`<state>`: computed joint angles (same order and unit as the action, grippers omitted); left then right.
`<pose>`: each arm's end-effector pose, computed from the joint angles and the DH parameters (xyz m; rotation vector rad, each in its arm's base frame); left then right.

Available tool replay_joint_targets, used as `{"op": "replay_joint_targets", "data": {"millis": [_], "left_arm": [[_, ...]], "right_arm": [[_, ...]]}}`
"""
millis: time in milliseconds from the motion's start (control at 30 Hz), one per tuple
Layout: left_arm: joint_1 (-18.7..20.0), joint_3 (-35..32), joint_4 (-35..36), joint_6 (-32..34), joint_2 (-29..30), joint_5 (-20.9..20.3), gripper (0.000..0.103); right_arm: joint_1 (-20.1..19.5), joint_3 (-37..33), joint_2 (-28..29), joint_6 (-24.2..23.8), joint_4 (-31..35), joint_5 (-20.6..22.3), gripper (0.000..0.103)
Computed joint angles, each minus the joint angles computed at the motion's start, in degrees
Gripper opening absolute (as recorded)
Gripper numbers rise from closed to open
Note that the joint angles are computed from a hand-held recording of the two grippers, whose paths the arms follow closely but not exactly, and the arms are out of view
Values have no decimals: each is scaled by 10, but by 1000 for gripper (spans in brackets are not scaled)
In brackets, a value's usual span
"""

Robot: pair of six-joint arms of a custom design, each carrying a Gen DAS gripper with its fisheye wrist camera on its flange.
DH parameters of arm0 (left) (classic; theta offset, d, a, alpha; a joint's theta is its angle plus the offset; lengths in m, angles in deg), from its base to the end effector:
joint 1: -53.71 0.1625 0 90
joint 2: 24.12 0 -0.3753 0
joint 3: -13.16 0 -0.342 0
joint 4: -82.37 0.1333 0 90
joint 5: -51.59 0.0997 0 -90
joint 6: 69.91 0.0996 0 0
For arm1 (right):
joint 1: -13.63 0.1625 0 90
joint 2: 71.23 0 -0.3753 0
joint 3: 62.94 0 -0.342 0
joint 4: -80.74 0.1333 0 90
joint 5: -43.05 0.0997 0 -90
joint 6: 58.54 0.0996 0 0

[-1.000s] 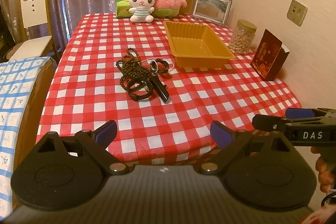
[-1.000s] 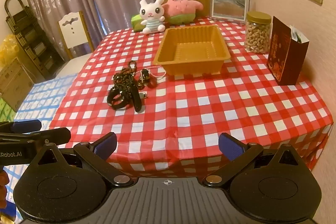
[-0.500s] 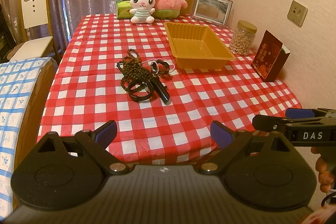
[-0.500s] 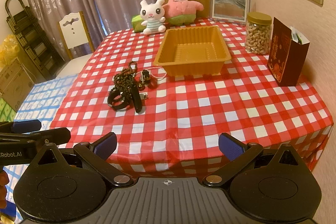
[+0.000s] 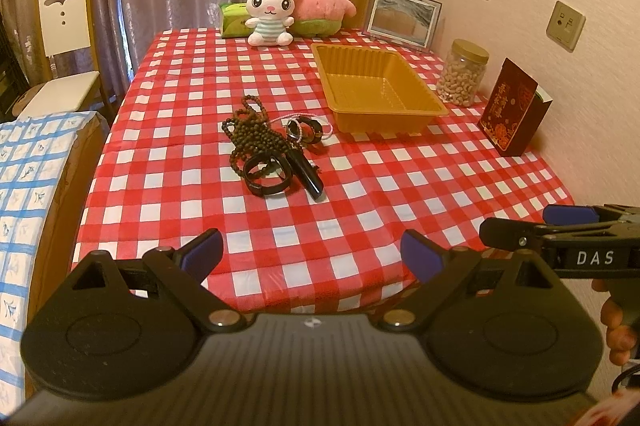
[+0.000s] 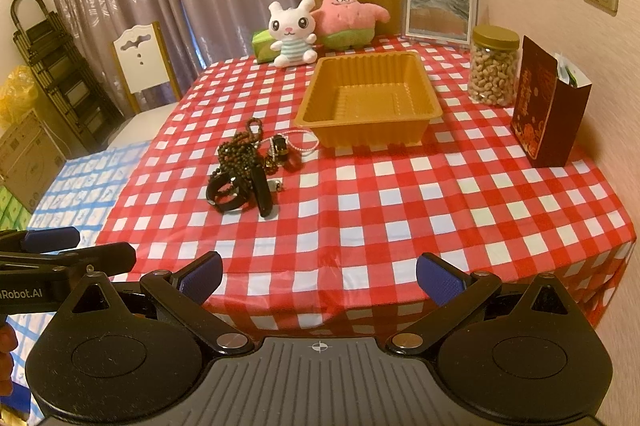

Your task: Organize jewelry

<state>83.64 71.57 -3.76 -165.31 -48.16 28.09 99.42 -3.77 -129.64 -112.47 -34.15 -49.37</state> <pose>-0.4762 -0.5333 0.0294 -0.1755 2.0639 -1.1453 0.0795 -0.6779 0.4276 1.1896 -2.5983 0.5045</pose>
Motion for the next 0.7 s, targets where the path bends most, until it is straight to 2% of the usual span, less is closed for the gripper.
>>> {"op": "replay_joint_targets", "data": {"millis": [700], "left_arm": [[2,-1,1,4,-3,2,95]], "right_arm": [[4,-1,2,2,-1,-1,103]]}}
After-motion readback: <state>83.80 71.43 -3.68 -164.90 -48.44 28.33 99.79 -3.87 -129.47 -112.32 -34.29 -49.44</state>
